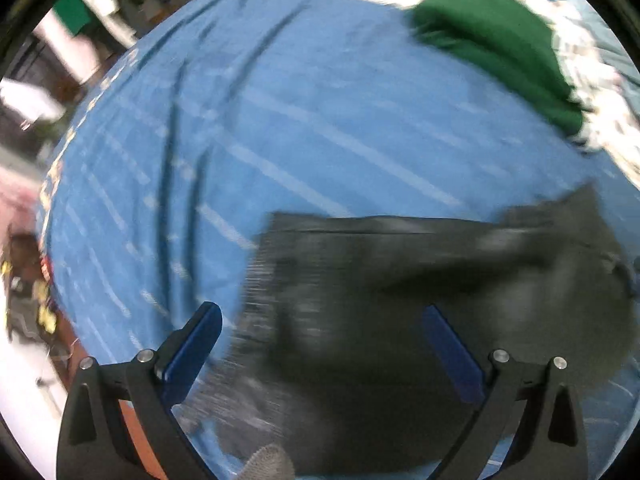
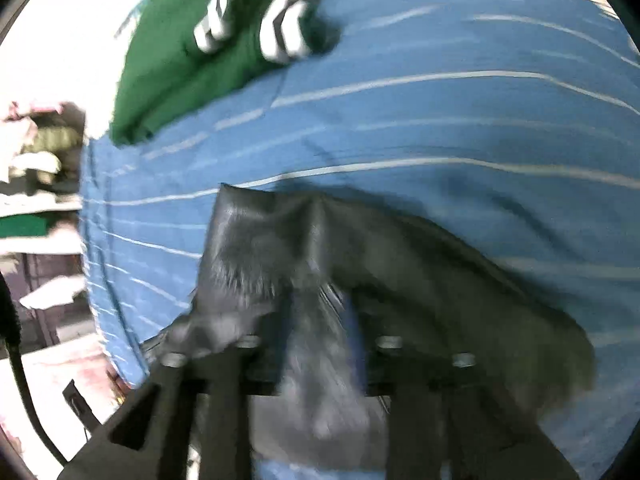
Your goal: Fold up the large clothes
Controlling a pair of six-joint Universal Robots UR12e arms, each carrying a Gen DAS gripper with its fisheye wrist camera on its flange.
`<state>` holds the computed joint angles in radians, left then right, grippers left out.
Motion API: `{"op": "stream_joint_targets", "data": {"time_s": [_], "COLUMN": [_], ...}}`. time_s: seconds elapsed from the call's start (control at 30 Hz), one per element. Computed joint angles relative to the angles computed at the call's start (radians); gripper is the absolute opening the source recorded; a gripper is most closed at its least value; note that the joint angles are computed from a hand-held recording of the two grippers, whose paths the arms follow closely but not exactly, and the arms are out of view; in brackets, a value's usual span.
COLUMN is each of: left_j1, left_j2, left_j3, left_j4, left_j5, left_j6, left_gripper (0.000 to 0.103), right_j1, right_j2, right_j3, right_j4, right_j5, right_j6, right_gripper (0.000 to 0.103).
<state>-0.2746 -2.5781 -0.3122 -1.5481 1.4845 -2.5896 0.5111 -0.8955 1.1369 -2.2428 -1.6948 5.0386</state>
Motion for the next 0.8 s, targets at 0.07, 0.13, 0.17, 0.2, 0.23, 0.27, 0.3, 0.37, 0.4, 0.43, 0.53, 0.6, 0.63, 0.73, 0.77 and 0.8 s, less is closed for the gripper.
{"op": "stream_joint_targets", "data": {"time_s": [0.07, 0.13, 0.17, 0.2, 0.23, 0.27, 0.3, 0.37, 0.4, 0.43, 0.53, 0.6, 0.63, 0.73, 0.77, 0.8], "left_j1": [-0.010, -0.028, -0.039, -0.049, -0.059, -0.067, -0.072, -0.066, -0.063, -0.061, -0.055, -0.052, -0.052, -0.057, -0.059, -0.069], "left_j2": [0.052, 0.082, 0.096, 0.112, 0.125, 0.126, 0.125, 0.116, 0.113, 0.115, 0.120, 0.123, 0.123, 0.099, 0.092, 0.067], "left_j3": [-0.093, -0.159, -0.202, -0.252, -0.298, -0.317, -0.329, -0.325, -0.319, -0.322, -0.329, -0.328, -0.329, -0.289, -0.274, -0.231], "left_j4": [-0.004, -0.023, -0.006, 0.029, 0.064, 0.077, 0.083, 0.070, 0.063, 0.063, 0.061, 0.051, 0.053, 0.038, 0.031, 0.013], "left_j5": [-0.048, -0.061, -0.062, -0.050, -0.033, -0.011, 0.006, -0.020, -0.030, -0.038, -0.053, -0.051, -0.049, -0.050, -0.051, -0.047], "left_j6": [0.019, 0.031, 0.034, 0.038, 0.047, 0.053, 0.055, 0.035, 0.036, 0.045, 0.066, 0.076, 0.082, 0.086, 0.087, 0.078], "left_gripper": [0.103, 0.103, 0.103, 0.103, 0.103, 0.103, 0.103, 0.103, 0.103, 0.103, 0.103, 0.103, 0.103, 0.103, 0.103, 0.103], "right_j1": [0.048, 0.095, 0.118, 0.129, 0.151, 0.162, 0.180, 0.202, 0.213, 0.220, 0.212, 0.203, 0.198, 0.185, 0.180, 0.177], "right_j2": [-0.036, -0.072, -0.086, -0.072, -0.073, -0.069, -0.060, -0.034, -0.022, -0.002, 0.052, 0.071, 0.082, 0.093, 0.085, 0.077], "right_j3": [0.028, 0.074, 0.104, 0.094, 0.121, 0.138, 0.161, 0.201, 0.228, 0.247, 0.259, 0.265, 0.261, 0.246, 0.240, 0.238], "right_j4": [0.017, 0.012, -0.014, -0.023, -0.054, -0.084, -0.140, -0.253, -0.340, -0.438, -0.630, -0.692, -0.711, -0.720, -0.676, -0.645], "right_j5": [-0.076, -0.121, -0.141, -0.153, -0.178, -0.197, -0.242, -0.329, -0.388, -0.454, -0.567, -0.602, -0.627, -0.646, -0.622, -0.607], "right_j6": [0.097, 0.215, 0.271, 0.307, 0.378, 0.418, 0.474, 0.558, 0.575, 0.569, 0.466, 0.453, 0.453, 0.407, 0.397, 0.390], "right_gripper": [0.055, 0.058, 0.058, 0.059, 0.061, 0.062, 0.062, 0.062, 0.062, 0.062, 0.062, 0.064, 0.064, 0.055, 0.046, 0.023]}}
